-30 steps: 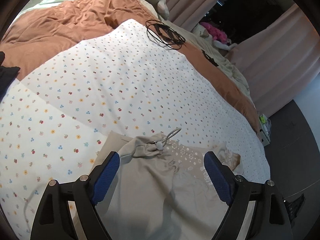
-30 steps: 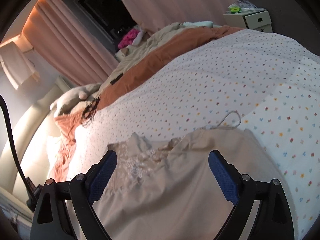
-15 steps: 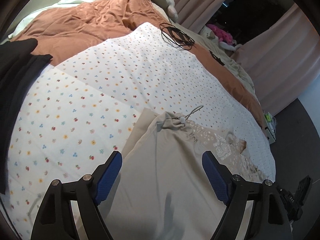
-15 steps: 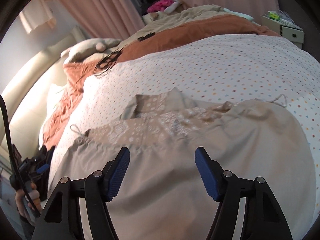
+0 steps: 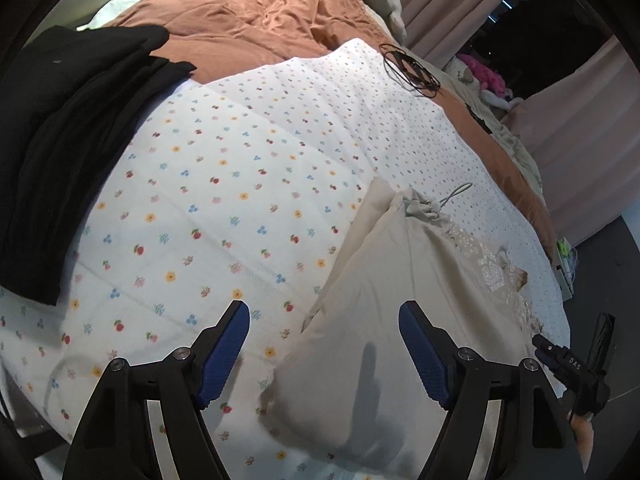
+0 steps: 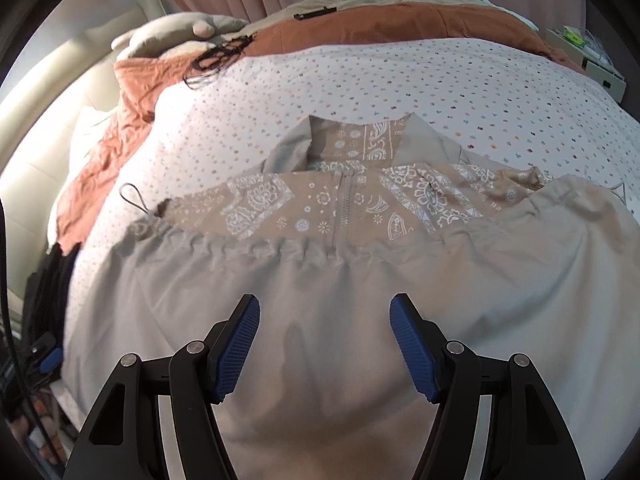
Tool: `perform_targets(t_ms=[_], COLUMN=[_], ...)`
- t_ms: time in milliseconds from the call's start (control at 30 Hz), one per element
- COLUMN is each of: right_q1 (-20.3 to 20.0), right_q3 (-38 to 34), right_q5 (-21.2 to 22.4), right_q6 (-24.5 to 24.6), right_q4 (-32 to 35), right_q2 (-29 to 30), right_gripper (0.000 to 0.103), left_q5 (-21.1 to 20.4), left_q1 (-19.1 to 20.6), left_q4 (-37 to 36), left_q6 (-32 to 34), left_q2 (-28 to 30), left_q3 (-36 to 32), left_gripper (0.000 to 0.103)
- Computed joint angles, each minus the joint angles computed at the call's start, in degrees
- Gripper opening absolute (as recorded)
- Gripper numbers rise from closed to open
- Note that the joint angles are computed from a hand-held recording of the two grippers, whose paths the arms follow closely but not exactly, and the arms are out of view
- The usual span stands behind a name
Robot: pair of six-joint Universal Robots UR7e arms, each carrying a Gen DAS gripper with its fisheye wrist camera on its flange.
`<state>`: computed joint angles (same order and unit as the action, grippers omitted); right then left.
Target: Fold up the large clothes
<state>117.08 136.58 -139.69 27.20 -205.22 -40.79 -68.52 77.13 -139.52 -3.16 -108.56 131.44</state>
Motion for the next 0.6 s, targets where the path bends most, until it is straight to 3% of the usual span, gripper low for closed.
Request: perform_targets(t_ms=[100, 233, 267, 300, 333, 400, 600], right_q1=[-2.0, -5.0, -4.7, -4.6, -4.9, -6.1, -4.1], right_q3=[-1.0, -1.7, -2.3, -2.7, -2.5, -1.7, -2.6], right_q5=[-0.6, -0.3, -2.1, -3.6, -3.1, -0.5, -2.3], right_q6=[2.3, 1.4, 0.4, 0.5, 0.2, -0.8, -5.8], right_q4=[4.0, 3.6, 2.9, 3.2, 1.9, -0.7, -2.5], right_q2=[0.8, 3.2, 4.2, 4.5, 4.4, 3.3, 1.5], right_gripper=[0.068, 0.067, 0.064, 0.048, 0.030, 0.004, 0.003], left_q5=[0.1, 0.7, 0.5, 0.1, -0.1, -0.5, -0.4], left_q1=[1.3, 2.6, 3.0, 3.5, 3.8, 4.1, 3.9], left_q4=[0.5, 0.9, 1.1, 1.2, 1.4, 1.7, 1.8], left_q6=[-0.1, 0.6, 0.7, 0.9, 0.9, 0.9, 1.1], left_q2=[-1.2, -2.4, -2.5, -2.5, -2.5, -2.5, -3.4], left_q3=[0.7, 1.5, 1.6, 1.7, 1.7, 1.7, 2.0], left_gripper=[0.078, 0.077, 0.077, 0.077, 0.077, 0.077, 0.077])
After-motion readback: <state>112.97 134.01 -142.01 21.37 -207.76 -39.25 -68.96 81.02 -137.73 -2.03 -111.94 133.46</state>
